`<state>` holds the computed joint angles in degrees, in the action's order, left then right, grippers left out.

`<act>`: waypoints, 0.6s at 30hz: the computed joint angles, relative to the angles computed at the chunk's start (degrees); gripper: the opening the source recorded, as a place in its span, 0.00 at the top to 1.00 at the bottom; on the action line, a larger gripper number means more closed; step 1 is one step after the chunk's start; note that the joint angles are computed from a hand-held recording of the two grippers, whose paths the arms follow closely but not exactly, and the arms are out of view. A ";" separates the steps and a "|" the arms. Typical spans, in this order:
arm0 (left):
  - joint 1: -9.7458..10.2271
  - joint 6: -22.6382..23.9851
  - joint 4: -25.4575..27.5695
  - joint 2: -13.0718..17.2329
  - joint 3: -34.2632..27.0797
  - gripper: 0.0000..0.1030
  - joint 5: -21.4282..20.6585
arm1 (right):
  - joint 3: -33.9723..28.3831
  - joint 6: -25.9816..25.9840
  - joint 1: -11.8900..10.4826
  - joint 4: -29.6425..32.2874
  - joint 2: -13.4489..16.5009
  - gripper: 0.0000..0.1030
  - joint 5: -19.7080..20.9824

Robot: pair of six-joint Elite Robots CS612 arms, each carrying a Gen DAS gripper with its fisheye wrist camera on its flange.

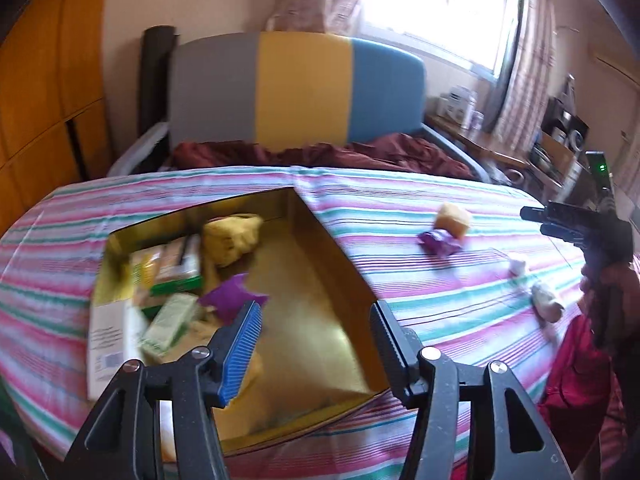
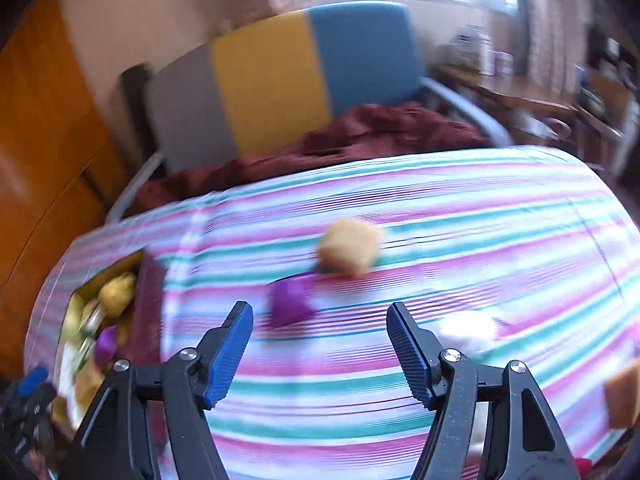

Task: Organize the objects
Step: 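Move both tools back toward the remaining items on the cloth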

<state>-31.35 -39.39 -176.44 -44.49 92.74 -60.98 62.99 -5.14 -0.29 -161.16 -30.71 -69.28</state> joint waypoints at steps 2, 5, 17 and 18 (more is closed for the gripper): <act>0.08 1.04 0.84 0.67 -1.84 0.44 -1.53 | -1.44 5.80 -1.19 -1.03 1.17 0.30 -2.10; 0.40 2.59 2.35 2.09 -5.30 0.44 -4.98 | -2.76 14.45 -2.78 -1.74 2.62 0.30 -4.52; 2.64 -0.29 13.58 11.35 -23.56 0.44 -19.93 | -1.21 37.37 -6.38 -10.53 3.44 0.28 2.03; 2.86 -0.87 15.03 12.30 -25.37 0.44 -20.63 | -1.67 37.11 -6.36 -9.53 3.63 0.28 2.68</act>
<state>-28.49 -40.26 -161.41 -32.19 67.38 -81.61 61.32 31.98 -6.65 -170.69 -27.08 -66.60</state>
